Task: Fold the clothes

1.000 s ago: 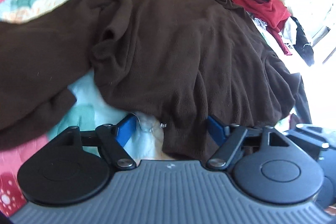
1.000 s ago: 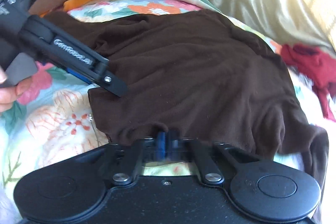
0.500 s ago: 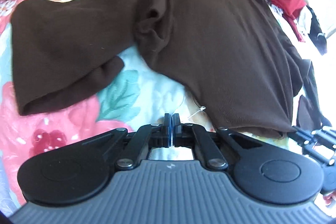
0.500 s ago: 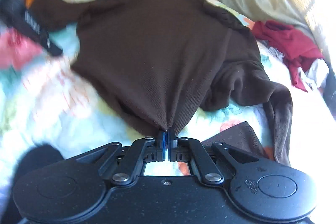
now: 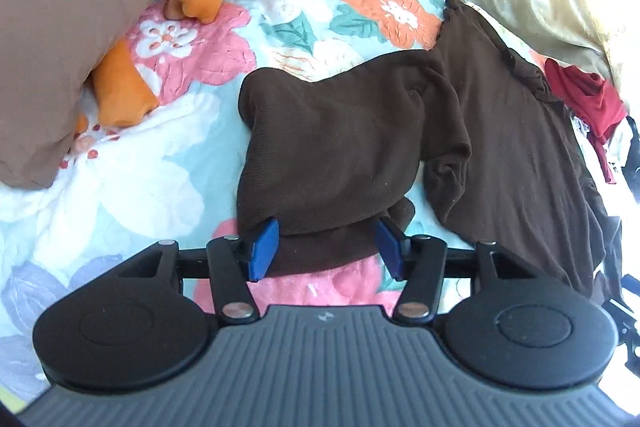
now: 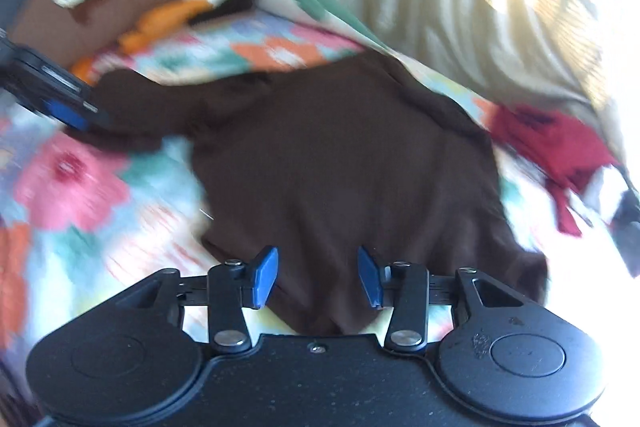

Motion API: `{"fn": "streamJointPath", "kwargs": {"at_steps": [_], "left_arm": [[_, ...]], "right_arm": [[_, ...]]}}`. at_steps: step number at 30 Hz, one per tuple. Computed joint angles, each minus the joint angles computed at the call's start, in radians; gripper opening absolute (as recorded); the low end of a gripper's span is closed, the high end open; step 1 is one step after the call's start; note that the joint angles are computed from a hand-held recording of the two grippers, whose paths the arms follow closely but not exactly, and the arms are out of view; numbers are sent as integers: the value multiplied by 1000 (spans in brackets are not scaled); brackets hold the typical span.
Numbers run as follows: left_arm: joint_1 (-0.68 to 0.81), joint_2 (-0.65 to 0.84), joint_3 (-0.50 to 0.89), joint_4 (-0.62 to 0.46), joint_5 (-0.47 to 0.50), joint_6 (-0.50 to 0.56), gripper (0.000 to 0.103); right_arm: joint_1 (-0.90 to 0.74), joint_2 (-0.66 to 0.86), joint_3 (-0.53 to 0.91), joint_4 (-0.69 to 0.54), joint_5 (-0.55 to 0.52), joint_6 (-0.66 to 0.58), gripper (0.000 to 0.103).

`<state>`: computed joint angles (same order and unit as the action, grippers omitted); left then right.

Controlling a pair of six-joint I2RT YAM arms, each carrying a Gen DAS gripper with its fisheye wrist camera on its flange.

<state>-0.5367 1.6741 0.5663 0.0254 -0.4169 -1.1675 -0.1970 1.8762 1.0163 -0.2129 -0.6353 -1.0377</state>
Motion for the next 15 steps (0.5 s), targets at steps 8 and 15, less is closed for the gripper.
{"fn": "streamJointPath", "kwargs": {"at_steps": [8,15], "left_arm": [[-59,198,230,-207,-73,183,70],[-53,35,74,-159,-112,69,27]], "right_arm": [[235,114,62,-40,17,-63,51],[340,151,96,-23,16,64,48]]}}
